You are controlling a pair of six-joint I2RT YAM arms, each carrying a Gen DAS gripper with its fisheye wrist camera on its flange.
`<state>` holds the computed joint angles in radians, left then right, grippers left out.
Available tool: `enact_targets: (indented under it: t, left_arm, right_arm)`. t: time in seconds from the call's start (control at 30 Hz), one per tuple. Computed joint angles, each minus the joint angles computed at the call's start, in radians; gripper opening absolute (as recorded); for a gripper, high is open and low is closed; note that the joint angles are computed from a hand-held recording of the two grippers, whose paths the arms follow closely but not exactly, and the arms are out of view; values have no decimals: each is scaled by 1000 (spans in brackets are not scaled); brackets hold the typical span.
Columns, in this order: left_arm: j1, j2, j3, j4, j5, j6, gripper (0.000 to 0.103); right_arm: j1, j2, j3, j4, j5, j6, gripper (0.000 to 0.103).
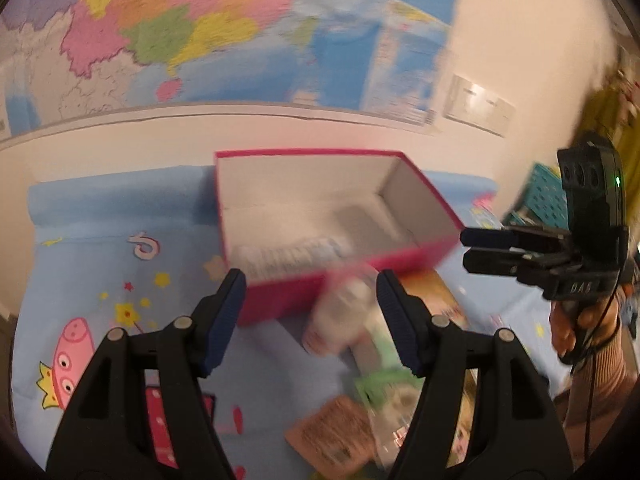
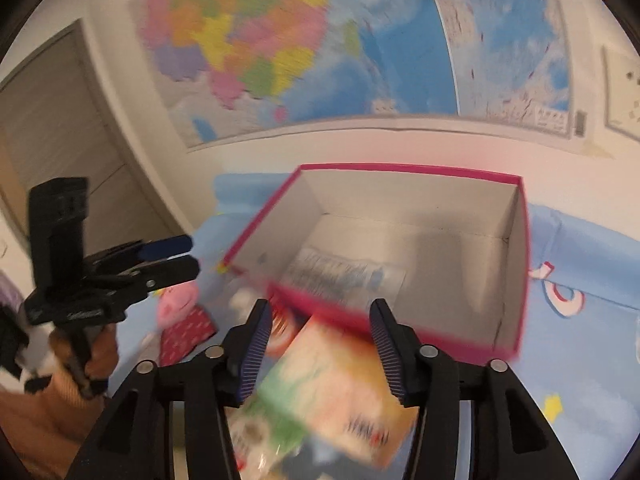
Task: Organize soft objects
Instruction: 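Carry the bag into the pink box and open the left gripper, then grasp the white barcode bag with the right gripper and drop it into the pink box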
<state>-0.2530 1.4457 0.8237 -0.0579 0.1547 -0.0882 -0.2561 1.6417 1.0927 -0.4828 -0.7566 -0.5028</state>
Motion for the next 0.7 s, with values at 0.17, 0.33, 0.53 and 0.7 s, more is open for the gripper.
enact_targets:
  t: [0.17,0.33,0.53,0.7]
  left_arm:
    - [-85,-55,-94,-3,51,18,72]
    - [-211,9,-104,-14,91,15,72]
    - [-319,90,-56,-29,161,12,72]
    - [-376,158,-3,-64,152,14,72]
  right_arm:
    - [-136,-78,-117,-88,-27,-130,54]
    - [-308,23,-126,-170,-11,-213,54]
    - [-497,199,-68,-273,-3,-287,54]
    - [-545,268,-55,-349,-24,-359,54]
